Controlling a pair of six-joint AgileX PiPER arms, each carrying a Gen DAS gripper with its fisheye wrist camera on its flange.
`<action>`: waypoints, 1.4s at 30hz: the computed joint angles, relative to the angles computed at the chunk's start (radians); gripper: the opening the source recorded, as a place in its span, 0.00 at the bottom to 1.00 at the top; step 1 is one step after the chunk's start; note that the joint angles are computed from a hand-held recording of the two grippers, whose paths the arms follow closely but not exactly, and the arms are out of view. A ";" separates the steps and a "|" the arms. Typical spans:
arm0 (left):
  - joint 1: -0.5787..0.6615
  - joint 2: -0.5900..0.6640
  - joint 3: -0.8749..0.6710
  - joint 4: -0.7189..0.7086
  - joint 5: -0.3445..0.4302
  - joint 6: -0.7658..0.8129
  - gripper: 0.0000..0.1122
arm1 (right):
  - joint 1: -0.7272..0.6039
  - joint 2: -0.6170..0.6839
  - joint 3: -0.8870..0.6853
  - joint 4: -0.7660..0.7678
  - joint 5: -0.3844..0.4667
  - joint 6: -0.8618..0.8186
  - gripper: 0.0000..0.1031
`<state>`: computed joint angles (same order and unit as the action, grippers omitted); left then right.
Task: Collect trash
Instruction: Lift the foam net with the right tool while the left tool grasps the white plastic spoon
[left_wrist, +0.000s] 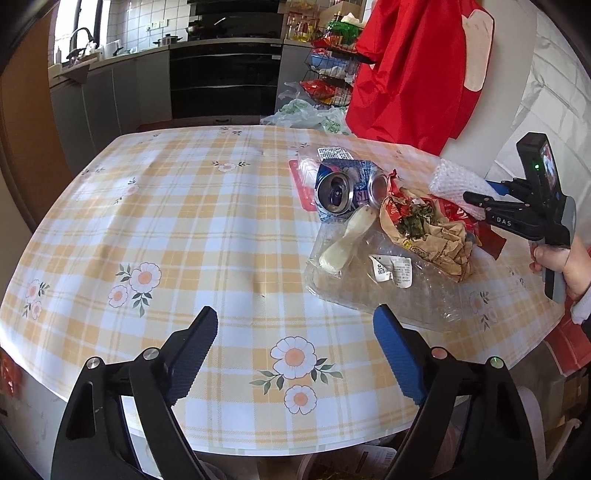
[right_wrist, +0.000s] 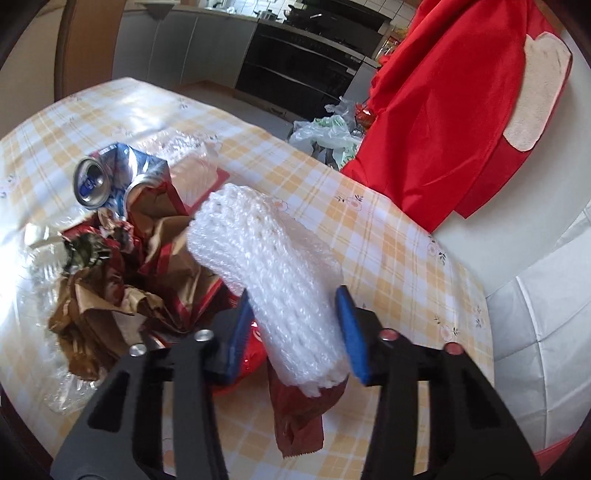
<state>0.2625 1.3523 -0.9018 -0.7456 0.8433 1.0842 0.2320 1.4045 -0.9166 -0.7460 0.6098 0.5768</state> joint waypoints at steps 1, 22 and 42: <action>-0.007 0.004 -0.002 0.000 -0.001 -0.001 0.71 | 0.006 -0.022 0.012 -0.002 -0.006 0.009 0.40; -0.308 0.168 -0.136 0.127 -0.142 -0.097 0.46 | 0.095 -0.475 0.215 0.192 -0.016 0.205 0.39; -0.485 0.341 -0.224 0.385 -0.293 -0.335 0.28 | 0.201 -0.623 0.356 0.224 -0.009 0.386 0.39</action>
<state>-0.2226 1.6931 -1.1260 -0.3603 0.5504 0.7490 0.4330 0.7816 -0.5610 -0.5221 0.6008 0.9632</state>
